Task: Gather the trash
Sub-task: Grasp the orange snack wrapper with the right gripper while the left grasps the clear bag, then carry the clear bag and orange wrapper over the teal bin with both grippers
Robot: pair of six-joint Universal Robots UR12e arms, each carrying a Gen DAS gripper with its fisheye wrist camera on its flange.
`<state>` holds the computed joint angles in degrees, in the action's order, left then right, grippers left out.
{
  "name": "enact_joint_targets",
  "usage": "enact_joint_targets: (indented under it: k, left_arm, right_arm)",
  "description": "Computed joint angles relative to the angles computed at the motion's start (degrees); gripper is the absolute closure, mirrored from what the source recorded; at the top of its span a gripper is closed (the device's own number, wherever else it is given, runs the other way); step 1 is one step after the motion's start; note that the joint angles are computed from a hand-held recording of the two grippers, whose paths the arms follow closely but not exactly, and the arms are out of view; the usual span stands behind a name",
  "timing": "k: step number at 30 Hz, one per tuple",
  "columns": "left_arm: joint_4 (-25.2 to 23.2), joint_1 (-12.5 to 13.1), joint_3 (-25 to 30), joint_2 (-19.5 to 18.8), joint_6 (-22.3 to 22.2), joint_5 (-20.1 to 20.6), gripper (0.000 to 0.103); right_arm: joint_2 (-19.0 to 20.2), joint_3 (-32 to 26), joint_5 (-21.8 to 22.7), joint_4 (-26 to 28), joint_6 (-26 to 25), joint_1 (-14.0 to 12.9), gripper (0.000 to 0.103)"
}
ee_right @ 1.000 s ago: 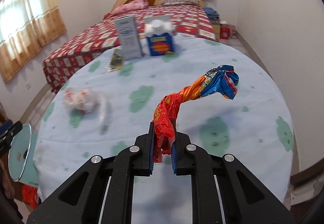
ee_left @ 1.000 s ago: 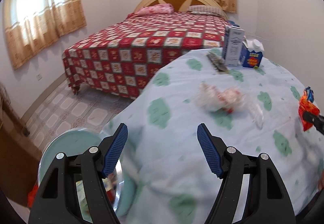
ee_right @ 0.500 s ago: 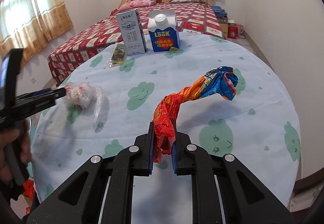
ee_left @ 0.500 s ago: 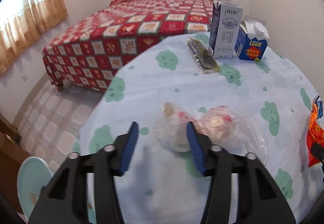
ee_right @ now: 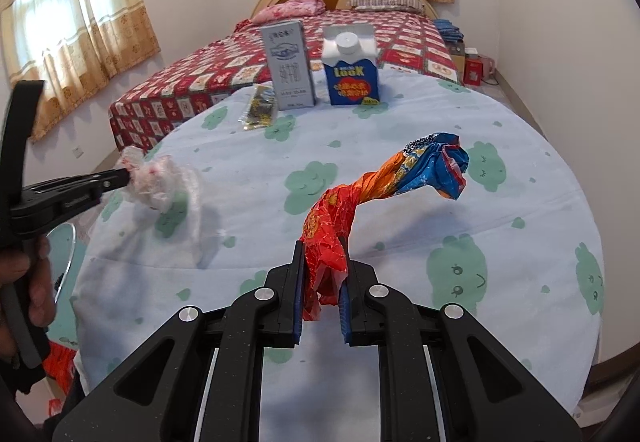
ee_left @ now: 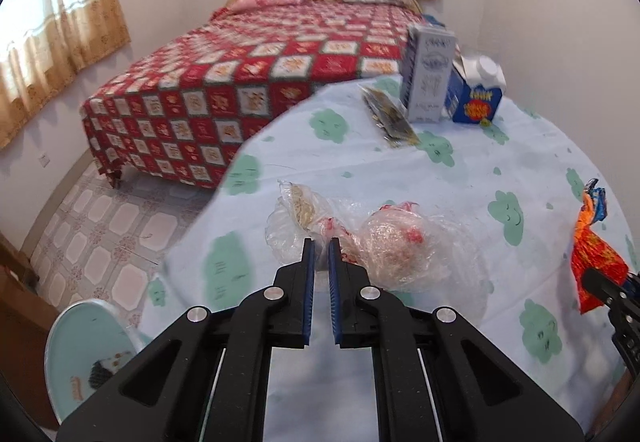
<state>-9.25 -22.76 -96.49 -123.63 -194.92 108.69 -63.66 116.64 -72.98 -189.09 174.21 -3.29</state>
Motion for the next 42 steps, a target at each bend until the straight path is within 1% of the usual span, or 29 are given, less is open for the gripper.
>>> enact_joint_targets:
  k: [5,10,16,24,30,42]
  left_arm:
    - [3.1,0.2,-4.9,3.4,-1.3,2.4,0.096]
    - [5.6,0.7,-9.0,6.0,-2.6,3.7,0.096]
    - [8.1,0.7,-12.0,7.5,-3.6,2.9,0.096]
    - [10.1,0.3,-14.1,8.7,-3.3,2.9,0.096]
    - [11.4,-0.2,-15.7,9.9,-2.4,4.1,0.096]
    - [11.9,-0.3,-17.7,11.3,-2.1,5.7,0.096]
  right_arm:
    - [-0.3,0.4,0.9,-1.0,-1.5,1.5,0.088]
    - [-0.6,0.8,1.1,-2.2,-2.4,2.9,0.088]
    - [-1.1,1.4,0.9,-4.0,-2.3,3.8,0.088]
    - [-1.9,2.1,1.3,-5.6,-2.7,4.5,0.088]
    - [-2.2,2.6,2.6,-6.4,-3.7,5.3,0.088]
    - [-2.7,3.1,4.0,-6.7,-5.8,6.6,0.088]
